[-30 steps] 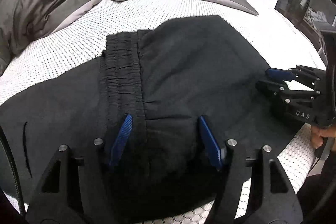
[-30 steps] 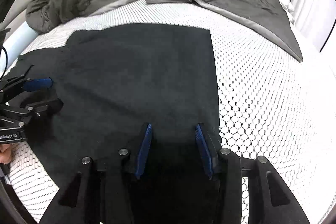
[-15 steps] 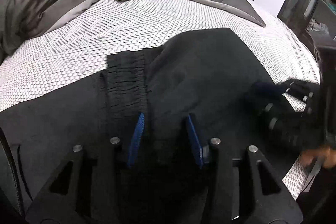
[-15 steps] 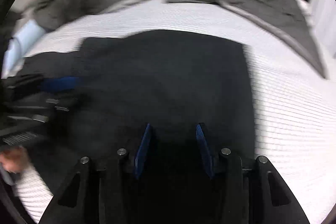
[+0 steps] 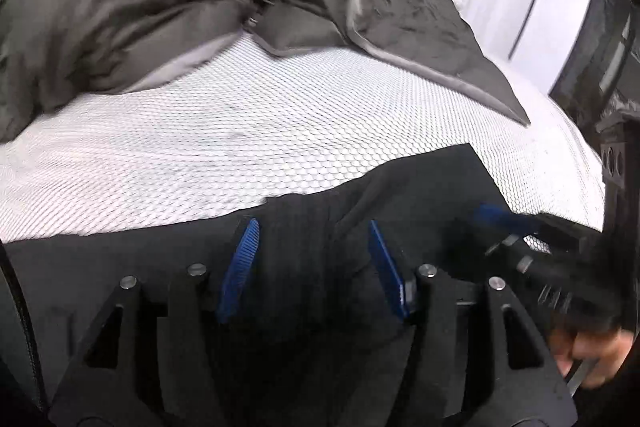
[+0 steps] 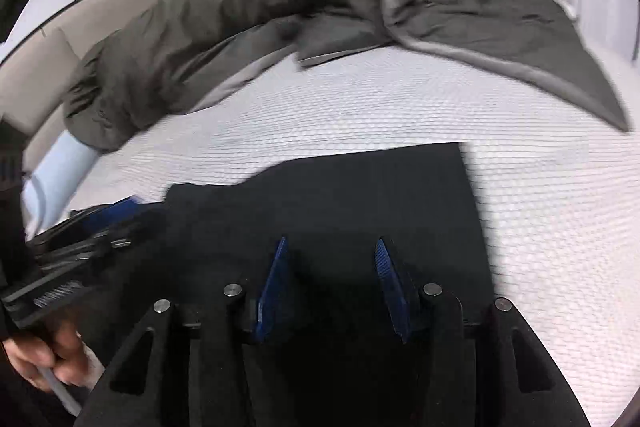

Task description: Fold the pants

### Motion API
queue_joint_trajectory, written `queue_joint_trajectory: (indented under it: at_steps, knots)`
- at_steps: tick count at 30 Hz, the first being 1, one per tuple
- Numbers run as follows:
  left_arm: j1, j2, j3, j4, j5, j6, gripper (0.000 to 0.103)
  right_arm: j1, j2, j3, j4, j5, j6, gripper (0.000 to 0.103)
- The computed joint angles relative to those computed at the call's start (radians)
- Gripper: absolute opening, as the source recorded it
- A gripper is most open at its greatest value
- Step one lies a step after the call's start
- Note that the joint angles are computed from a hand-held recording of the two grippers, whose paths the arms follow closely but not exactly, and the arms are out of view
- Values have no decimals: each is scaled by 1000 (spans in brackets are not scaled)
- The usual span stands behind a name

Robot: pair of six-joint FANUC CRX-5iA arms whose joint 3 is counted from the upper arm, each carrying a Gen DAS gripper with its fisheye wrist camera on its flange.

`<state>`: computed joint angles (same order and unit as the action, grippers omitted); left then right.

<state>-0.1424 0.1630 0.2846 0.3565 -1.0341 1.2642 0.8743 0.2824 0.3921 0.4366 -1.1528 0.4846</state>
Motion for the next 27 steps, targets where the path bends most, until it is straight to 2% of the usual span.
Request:
queue_joint_trajectory:
  at_steps: [2,4,7,9,11,14,15,16,18,19,21,23,25,26,27]
  knots:
    - [-42,70,110,-120,-86,43,50,-11,29,35,-58,-1,53,47]
    - [-72,110,169,-225,-117,74,46,-24,84,88,-72,-97,78,46]
    - [-41,99,119,-161,-93,64,51,-16,96,77,8,-188,59,46]
    - [-27,87,101,-144,-87,75,54,-9,113,84,75,-290,50,46]
    - [-16,60,72,-129,-79,91,54,-9,92,48,94,-294,30,46]
    - [8,-45,-30,-103,-53,89,54,13,64,33,99,-289,66,47]
    - [14,-77,-68,-77,-40,66,54,26,32,6,86,-253,73,47]
    - [22,-118,-119,-34,-26,22,54,44,-25,-41,69,-177,84,48]
    - [21,-184,-200,9,-14,-45,66,72,-59,-69,59,-112,90,53]
    - [14,-215,-239,16,-16,-84,69,86,-62,-69,47,-107,91,57]
    - [5,-266,-319,32,-2,-157,71,97,-52,-57,-17,-109,127,58]
    - [-19,-283,-340,-68,-7,-134,71,120,-10,-24,-48,-173,178,58]
    - [-38,-320,-360,-175,26,-89,72,159,-3,-49,14,-218,208,61]
    - [-25,-333,-374,-164,27,-94,72,177,-6,-62,51,-255,206,68]
    - [-2,-350,-391,-143,21,-98,75,197,-21,-82,78,-290,181,69]
